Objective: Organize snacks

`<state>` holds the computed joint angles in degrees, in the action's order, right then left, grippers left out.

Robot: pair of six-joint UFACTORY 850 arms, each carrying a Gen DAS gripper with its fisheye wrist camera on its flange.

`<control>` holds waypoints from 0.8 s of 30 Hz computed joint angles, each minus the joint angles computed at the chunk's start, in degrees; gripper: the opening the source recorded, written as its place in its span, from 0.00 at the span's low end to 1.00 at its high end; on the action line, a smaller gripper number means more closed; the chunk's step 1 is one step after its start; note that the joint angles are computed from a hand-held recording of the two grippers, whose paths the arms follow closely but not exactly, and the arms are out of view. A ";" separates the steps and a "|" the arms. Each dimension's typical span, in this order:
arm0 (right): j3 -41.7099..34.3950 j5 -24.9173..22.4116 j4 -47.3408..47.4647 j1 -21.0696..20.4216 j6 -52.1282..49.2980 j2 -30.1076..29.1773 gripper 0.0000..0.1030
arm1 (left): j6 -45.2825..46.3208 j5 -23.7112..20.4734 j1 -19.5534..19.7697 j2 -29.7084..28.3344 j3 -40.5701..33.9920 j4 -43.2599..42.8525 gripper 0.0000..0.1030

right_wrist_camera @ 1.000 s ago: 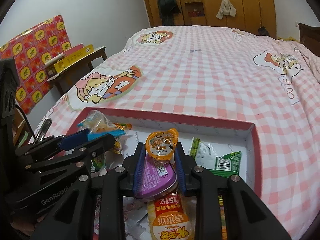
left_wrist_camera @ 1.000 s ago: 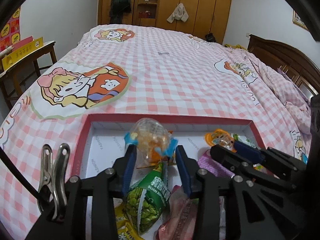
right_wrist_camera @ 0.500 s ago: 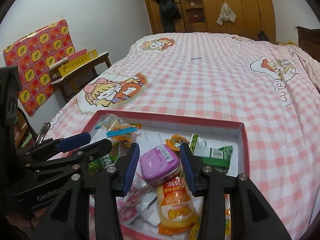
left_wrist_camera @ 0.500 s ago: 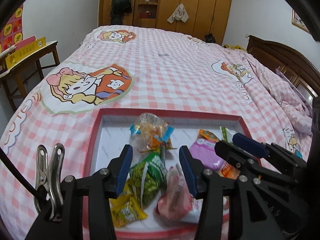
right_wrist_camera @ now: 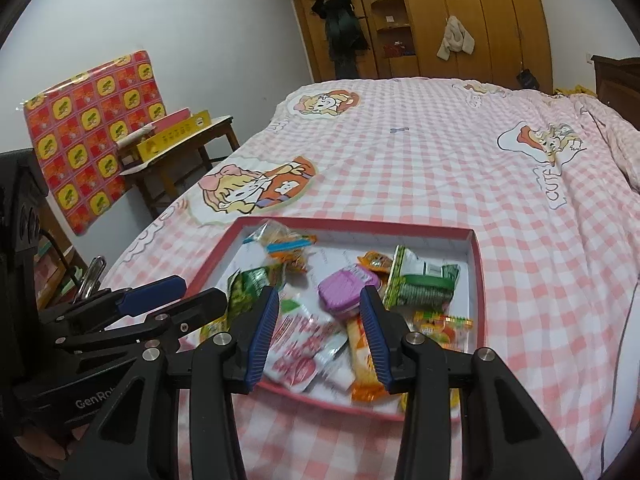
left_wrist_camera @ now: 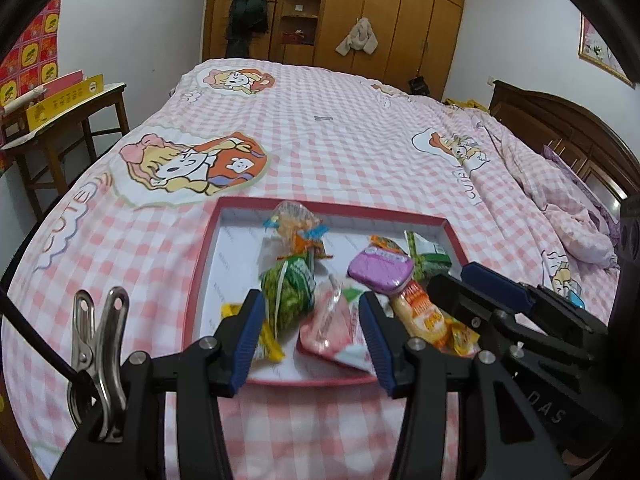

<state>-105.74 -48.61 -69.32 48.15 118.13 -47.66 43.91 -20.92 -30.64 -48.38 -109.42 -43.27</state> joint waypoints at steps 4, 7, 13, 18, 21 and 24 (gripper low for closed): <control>0.66 -1.39 -0.26 1.32 1.54 0.34 0.56 | 2.22 2.92 0.02 3.43 5.94 -2.55 0.52; 1.41 -1.73 0.10 2.19 2.68 0.49 0.60 | 2.59 3.78 0.13 4.79 8.74 -3.67 0.55; 1.09 -4.44 2.62 3.66 3.00 -1.04 0.65 | 1.49 6.12 -0.12 5.54 12.43 -2.73 0.58; -0.28 -5.87 5.46 3.75 1.08 -3.11 0.65 | -8.10 7.98 -0.71 4.27 12.66 7.02 0.59; -0.19 -6.38 6.12 3.78 1.47 -3.72 0.65 | -9.01 9.54 -1.01 4.00 13.32 8.29 0.59; 0.74 -5.94 6.71 3.54 2.92 -3.67 0.65 | -11.44 9.49 -1.39 3.25 13.04 11.47 0.59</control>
